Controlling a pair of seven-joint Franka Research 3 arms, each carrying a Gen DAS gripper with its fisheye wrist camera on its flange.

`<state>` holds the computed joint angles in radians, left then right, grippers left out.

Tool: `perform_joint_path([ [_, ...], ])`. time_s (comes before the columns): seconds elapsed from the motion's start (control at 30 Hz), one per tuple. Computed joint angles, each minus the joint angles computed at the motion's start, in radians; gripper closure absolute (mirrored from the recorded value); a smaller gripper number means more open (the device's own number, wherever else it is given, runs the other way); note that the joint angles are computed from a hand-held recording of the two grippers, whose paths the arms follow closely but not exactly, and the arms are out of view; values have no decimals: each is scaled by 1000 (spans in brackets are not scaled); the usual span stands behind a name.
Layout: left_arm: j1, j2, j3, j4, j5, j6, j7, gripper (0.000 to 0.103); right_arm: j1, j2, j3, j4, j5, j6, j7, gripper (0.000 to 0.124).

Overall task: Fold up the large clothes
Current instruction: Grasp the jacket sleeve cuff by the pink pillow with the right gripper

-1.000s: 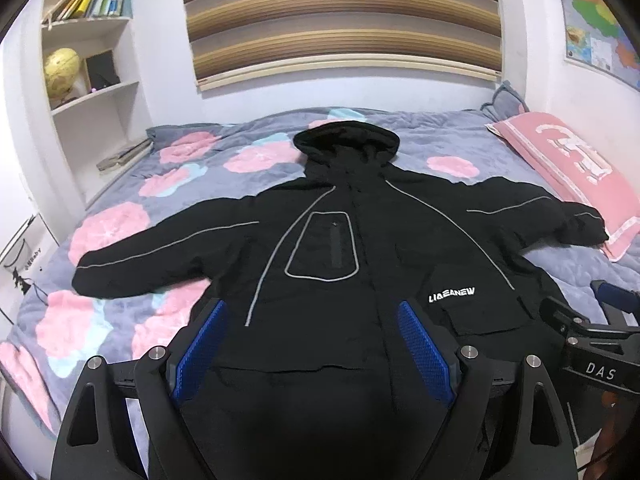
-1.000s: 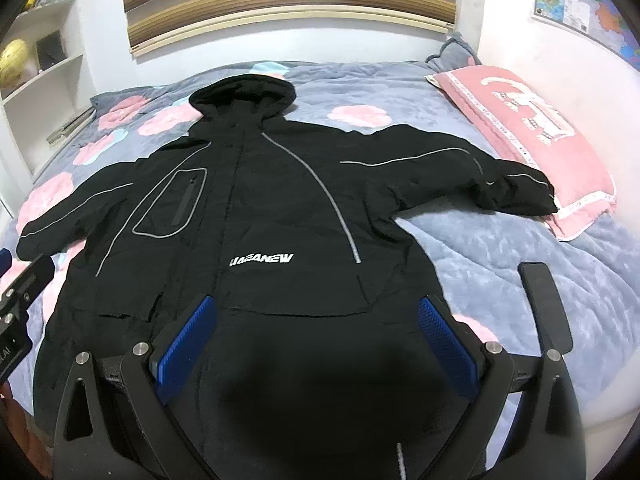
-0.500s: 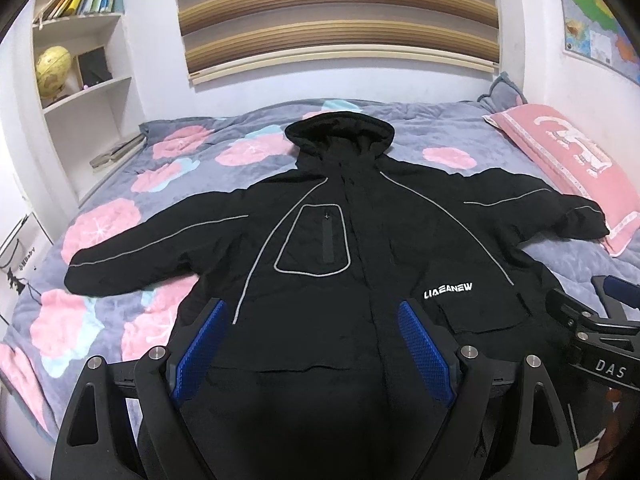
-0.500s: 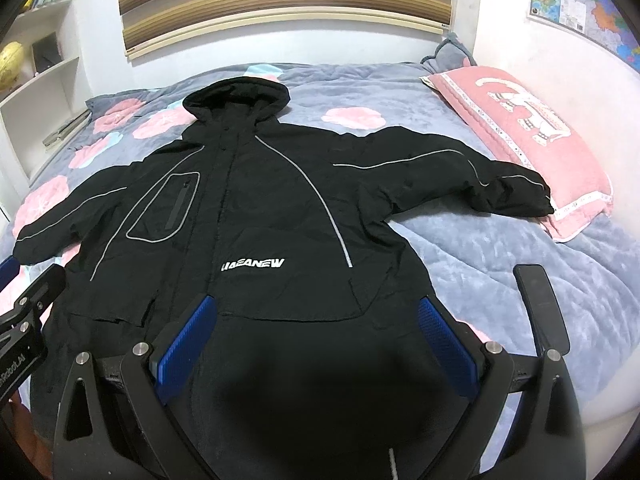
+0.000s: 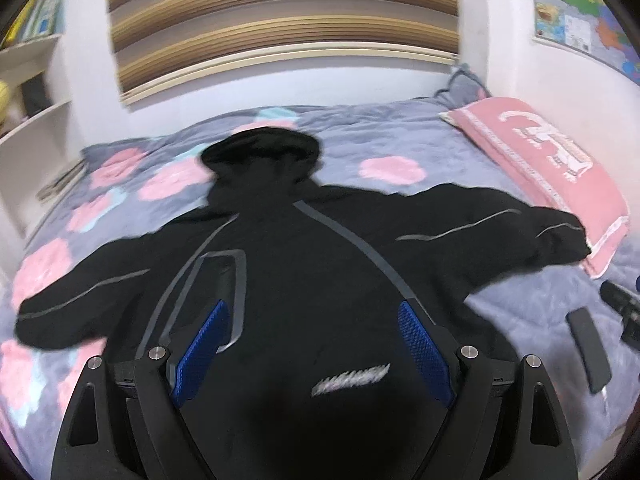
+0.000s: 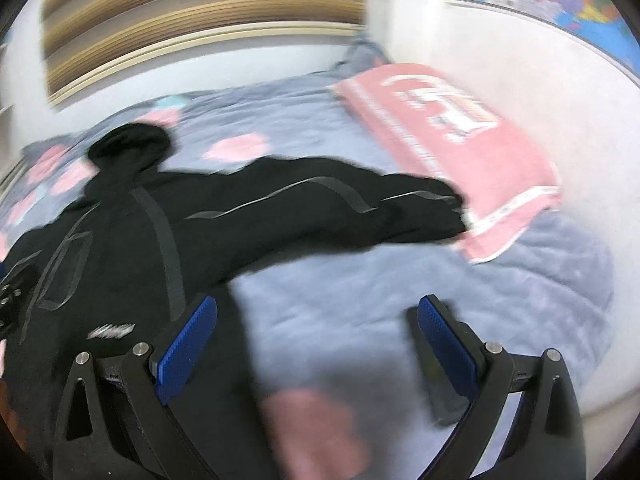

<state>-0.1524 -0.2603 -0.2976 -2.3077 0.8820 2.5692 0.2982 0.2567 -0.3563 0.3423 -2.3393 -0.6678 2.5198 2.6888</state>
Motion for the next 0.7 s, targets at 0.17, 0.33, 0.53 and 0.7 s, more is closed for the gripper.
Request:
perform_joint_path([
  [0.17,3,250,37,192,49,166,37,15,-97,59,-121,-9,-26,138,-63,22],
  [0.33,0,485,53,362,-241,314,386,15,-138,222,-247,38,186,267,-232,30],
  [0.53,-18,646,43,504,-416,267,614,15,-130,422,-329,137,650,337,-493,31],
  [0.7,-92,695,124,547,-430,243,625,15,-136,543,-331,250,859,333,-647,75],
])
